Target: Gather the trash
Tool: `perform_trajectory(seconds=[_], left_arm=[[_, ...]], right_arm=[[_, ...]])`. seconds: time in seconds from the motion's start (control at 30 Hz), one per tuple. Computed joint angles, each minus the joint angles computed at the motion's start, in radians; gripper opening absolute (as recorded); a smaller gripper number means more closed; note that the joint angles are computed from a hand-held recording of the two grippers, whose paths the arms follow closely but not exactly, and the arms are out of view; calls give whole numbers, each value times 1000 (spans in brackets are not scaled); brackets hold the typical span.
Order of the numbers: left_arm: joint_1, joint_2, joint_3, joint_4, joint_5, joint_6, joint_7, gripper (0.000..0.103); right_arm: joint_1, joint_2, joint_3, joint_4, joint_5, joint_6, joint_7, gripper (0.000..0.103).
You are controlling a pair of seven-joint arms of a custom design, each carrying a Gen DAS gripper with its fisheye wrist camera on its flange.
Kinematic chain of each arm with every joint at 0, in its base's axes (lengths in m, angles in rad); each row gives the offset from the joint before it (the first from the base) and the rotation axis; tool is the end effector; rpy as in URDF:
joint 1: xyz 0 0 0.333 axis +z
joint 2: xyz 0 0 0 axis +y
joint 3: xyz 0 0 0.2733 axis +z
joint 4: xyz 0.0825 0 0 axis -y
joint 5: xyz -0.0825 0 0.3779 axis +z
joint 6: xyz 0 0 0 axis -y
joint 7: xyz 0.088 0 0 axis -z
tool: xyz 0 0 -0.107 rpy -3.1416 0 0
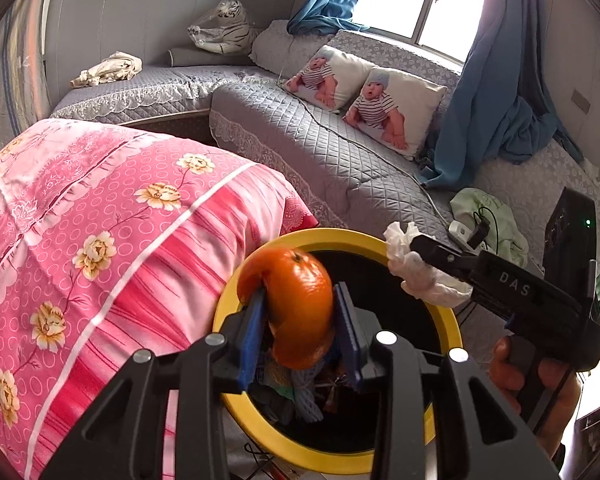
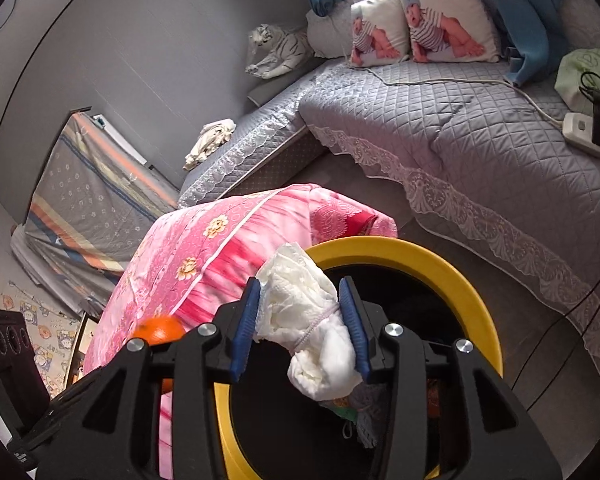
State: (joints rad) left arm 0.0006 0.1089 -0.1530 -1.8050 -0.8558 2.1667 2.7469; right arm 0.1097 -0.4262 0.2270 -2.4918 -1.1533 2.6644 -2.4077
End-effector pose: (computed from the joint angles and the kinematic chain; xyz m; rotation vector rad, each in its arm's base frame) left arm 0.6006 -0.1192 0.4786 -0.9259 2.7197 -1.2328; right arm 0.4253 0.1788 0.4477 -0.5829 2.1459 -0.6265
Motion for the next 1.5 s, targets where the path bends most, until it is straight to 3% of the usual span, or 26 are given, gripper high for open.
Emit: perform_trajectory(seconds=[0.07,0.4,0.63,0.9,1.07,1.13,1.33,1.5], left_arm=[[2,-5,2,-3,-9,14,-2,47],[34,6,17,47,-54,9,-12,47],[89,42,38,127,-99,67,-33,47],[185,112,54,246,-121,191,-86,47],[255,133,59,284,-146,276,-104,55],[281,134,62,288,-154,305,-102,55],[339,84,66,236,-255,426,-36,76],[357,15,86,175,-425,498,78,95]], right_arm=[[-2,-15,3,-9,0,-9,15,45],[12,-35,20,13,48,-78,-36,50],[43,85,26,164,32,-133,-139,50],[146,364,-25,500,-17,-106,-328,51],[239,559,-53,769,-24,-107,-485,58],[279,622,-63,865,-20,-132,-556,67],[413,807,-105,1173,-14,-270,-742,84],[517,905,-172,1341,-40,-350,-785,94]])
